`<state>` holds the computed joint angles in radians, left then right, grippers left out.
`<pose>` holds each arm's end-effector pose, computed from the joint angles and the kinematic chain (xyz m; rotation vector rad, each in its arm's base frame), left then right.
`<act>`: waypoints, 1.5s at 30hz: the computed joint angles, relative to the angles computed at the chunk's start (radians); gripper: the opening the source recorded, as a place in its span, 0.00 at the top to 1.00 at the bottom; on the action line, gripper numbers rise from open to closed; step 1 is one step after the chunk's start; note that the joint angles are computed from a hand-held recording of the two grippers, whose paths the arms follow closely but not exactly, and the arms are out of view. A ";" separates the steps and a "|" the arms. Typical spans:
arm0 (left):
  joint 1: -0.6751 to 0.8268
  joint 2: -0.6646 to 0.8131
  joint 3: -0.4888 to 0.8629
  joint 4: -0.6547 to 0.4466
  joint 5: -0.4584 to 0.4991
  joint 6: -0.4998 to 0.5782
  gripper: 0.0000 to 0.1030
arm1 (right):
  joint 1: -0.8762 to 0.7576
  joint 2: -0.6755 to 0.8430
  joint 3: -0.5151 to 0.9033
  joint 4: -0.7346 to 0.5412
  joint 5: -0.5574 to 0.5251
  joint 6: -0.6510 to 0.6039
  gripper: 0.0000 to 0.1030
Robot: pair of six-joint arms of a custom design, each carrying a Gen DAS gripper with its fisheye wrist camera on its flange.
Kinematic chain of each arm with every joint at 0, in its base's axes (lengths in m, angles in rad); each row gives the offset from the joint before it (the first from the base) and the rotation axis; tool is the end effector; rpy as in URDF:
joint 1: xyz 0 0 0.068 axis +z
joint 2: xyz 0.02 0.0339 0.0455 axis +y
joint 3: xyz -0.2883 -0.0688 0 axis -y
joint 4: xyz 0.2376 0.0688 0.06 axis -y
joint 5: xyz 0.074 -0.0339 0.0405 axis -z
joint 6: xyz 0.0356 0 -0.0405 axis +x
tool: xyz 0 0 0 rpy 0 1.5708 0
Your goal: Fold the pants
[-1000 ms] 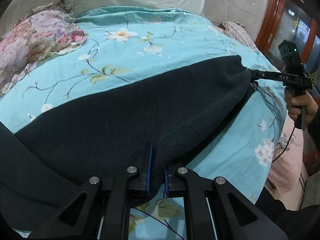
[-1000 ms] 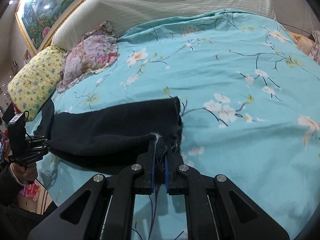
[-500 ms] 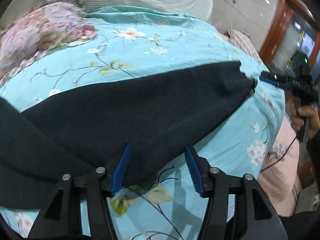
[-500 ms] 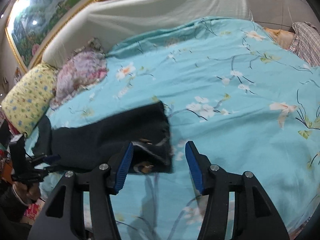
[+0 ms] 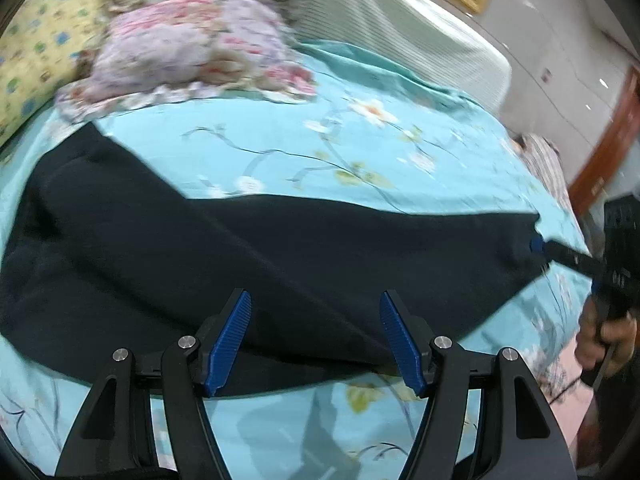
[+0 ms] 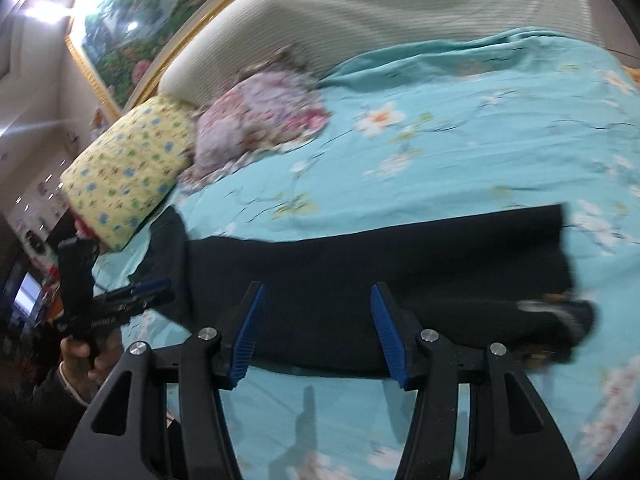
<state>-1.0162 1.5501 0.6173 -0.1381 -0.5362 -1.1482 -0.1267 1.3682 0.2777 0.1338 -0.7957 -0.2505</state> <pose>0.1492 -0.2063 0.1548 -0.3308 2.4170 -0.2348 0.1837 0.0022 0.1321 -0.4451 2.2609 0.8071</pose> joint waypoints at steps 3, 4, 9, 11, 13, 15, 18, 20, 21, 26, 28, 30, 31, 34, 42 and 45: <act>0.042 -0.048 -0.025 -0.053 -0.004 -0.030 0.34 | 0.131 0.018 -0.022 0.091 0.039 0.096 0.46; 0.061 -0.057 -0.022 -0.084 -0.003 -0.036 0.34 | 0.165 0.024 -0.027 0.114 0.051 0.118 0.46; 0.199 -0.128 -0.018 -0.170 0.030 -0.014 0.31 | 0.361 0.092 -0.017 0.223 0.122 0.234 0.46; 0.283 -0.141 -0.005 -0.196 0.066 0.014 0.31 | 0.442 0.123 -0.004 0.259 0.148 0.280 0.46; 0.362 -0.129 0.026 -0.231 0.087 0.038 0.31 | 0.529 0.153 0.017 0.285 0.180 0.317 0.46; 0.461 -0.104 0.060 -0.243 0.134 0.097 0.31 | 0.609 0.187 0.050 0.298 0.201 0.344 0.46; 0.569 -0.011 0.151 -0.294 0.196 0.172 0.31 | 0.717 0.248 0.110 0.310 0.223 0.370 0.46; 0.618 0.062 0.212 -0.339 0.231 0.196 0.31 | 0.785 0.297 0.155 0.318 0.244 0.383 0.46; 0.649 0.103 0.240 -0.357 0.260 0.211 0.31 | 0.811 0.322 0.179 0.313 0.251 0.386 0.46; 0.692 0.217 0.292 -0.386 0.295 0.255 0.50 | 0.883 0.440 0.283 0.285 0.267 0.389 0.46; 0.695 0.231 0.274 -0.365 0.300 0.265 0.65 | 0.896 0.481 0.314 0.274 0.271 0.386 0.46; 0.690 0.207 0.220 -0.310 0.294 0.270 0.77 | 0.909 0.513 0.340 0.257 0.279 0.383 0.46; 0.687 0.190 0.198 -0.292 0.293 0.267 0.86 | 0.914 0.521 0.345 0.255 0.283 0.379 0.46; 0.683 0.093 0.107 -0.231 0.299 0.237 0.95 | 0.919 0.535 0.357 0.245 0.303 0.368 0.65; 0.561 -0.333 -0.150 -0.146 0.205 0.056 0.97 | 0.925 0.479 0.325 0.275 0.347 0.360 0.94; 0.514 -0.480 -0.215 -0.160 0.161 -0.022 0.97 | 0.943 0.439 0.315 0.278 0.374 0.345 0.94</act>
